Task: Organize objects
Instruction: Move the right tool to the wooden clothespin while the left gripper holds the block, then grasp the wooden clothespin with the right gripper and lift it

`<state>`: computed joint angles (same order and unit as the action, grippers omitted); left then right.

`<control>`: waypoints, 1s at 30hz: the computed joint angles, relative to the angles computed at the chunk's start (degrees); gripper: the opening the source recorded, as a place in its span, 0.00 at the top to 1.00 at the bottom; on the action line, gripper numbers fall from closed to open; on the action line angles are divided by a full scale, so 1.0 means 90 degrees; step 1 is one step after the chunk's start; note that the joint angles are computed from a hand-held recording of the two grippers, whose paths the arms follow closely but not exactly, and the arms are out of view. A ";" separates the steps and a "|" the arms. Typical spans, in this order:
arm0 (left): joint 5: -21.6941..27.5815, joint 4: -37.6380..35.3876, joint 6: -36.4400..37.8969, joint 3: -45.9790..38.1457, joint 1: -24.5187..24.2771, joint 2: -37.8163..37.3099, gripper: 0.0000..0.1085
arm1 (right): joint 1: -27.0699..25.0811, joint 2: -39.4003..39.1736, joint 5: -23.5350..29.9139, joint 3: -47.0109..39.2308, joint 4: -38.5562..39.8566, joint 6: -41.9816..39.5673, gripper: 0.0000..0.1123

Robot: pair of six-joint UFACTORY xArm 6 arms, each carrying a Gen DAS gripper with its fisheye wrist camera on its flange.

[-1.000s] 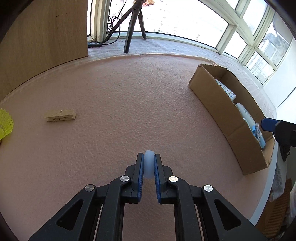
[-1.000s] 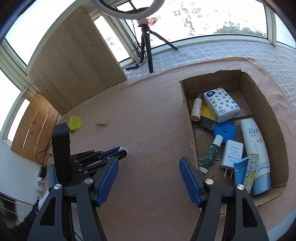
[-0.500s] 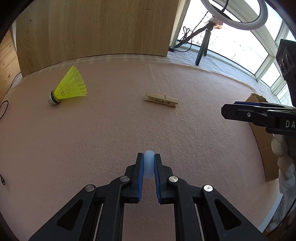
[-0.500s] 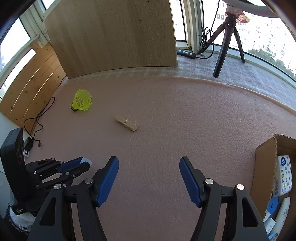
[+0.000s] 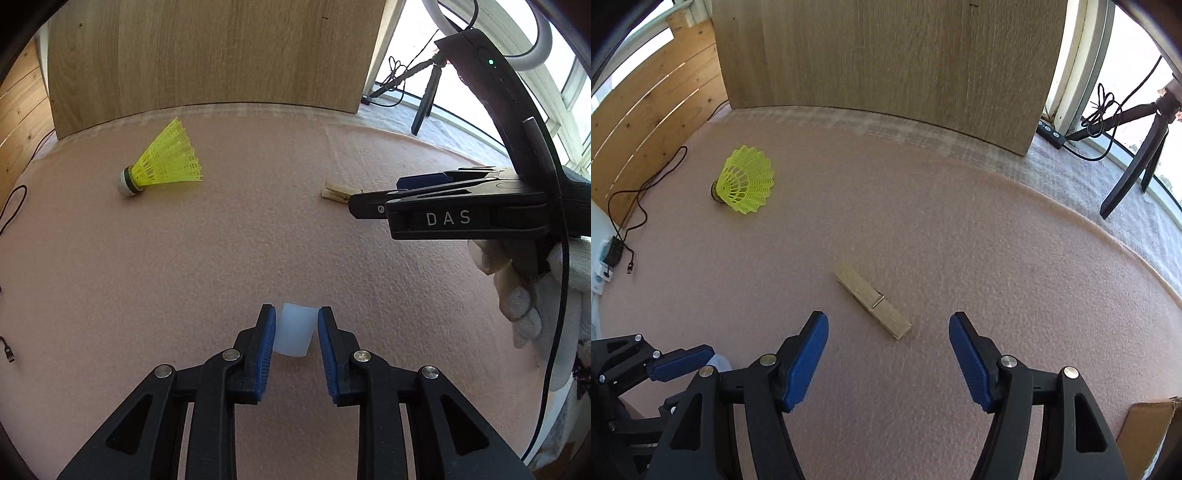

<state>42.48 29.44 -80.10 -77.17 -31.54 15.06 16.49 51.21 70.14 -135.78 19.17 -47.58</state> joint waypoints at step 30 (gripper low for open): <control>-0.0080 -0.0016 -0.0226 -0.0023 -0.0106 0.0170 0.82 | -0.0319 -0.1006 -0.0002 0.1584 0.0421 0.0153 0.90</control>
